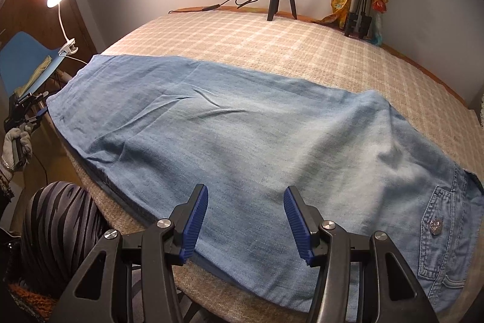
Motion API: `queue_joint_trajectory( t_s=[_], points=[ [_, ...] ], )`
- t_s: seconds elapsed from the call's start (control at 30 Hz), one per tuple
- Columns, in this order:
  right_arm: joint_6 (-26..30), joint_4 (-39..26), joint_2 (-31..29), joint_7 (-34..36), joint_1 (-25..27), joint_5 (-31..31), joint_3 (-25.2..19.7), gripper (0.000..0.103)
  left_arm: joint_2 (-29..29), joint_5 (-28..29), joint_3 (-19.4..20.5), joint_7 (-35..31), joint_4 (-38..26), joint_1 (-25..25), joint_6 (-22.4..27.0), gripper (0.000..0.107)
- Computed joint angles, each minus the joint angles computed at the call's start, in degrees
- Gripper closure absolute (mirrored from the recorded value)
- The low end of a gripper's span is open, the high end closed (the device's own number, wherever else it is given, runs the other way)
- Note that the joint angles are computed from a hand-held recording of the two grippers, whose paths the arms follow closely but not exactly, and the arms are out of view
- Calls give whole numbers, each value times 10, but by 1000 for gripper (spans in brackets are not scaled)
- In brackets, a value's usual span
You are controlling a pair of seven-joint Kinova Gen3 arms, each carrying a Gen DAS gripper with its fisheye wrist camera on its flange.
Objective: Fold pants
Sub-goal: 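Roll the left gripper and close it on the jeans leg edge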
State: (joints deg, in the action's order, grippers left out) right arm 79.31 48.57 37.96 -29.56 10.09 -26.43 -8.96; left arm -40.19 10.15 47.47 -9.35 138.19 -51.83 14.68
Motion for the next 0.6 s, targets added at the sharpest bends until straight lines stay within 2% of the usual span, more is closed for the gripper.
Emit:
queue_joint_trajectory(
  t_s=[0.3, 0.33, 0.37, 0.4, 0.47, 0.6],
  points=[
    [-8, 20, -15, 17, -13, 3, -3, 48, 41, -48, 50, -18, -61, -69, 71, 64],
    [-10, 22, -17, 18, -15, 3, -3, 48, 44, -59, 62, -16, -71, -83, 86, 73],
    [-11, 24, -18, 18, -17, 3, -3, 48, 46, -60, 67, -18, -75, -89, 92, 87],
    [-11, 24, -20, 19, -19, 2, -3, 48, 47, -61, 72, -15, -75, -94, 91, 93],
    [-12, 24, -23, 19, -23, 2, -3, 48, 40, -61, 76, -10, -71, -98, 80, 94],
    [1, 12, -22, 9, -32, 1, -3, 48, 22, -85, 98, -39, -108, -115, 105, 96]
  ],
)
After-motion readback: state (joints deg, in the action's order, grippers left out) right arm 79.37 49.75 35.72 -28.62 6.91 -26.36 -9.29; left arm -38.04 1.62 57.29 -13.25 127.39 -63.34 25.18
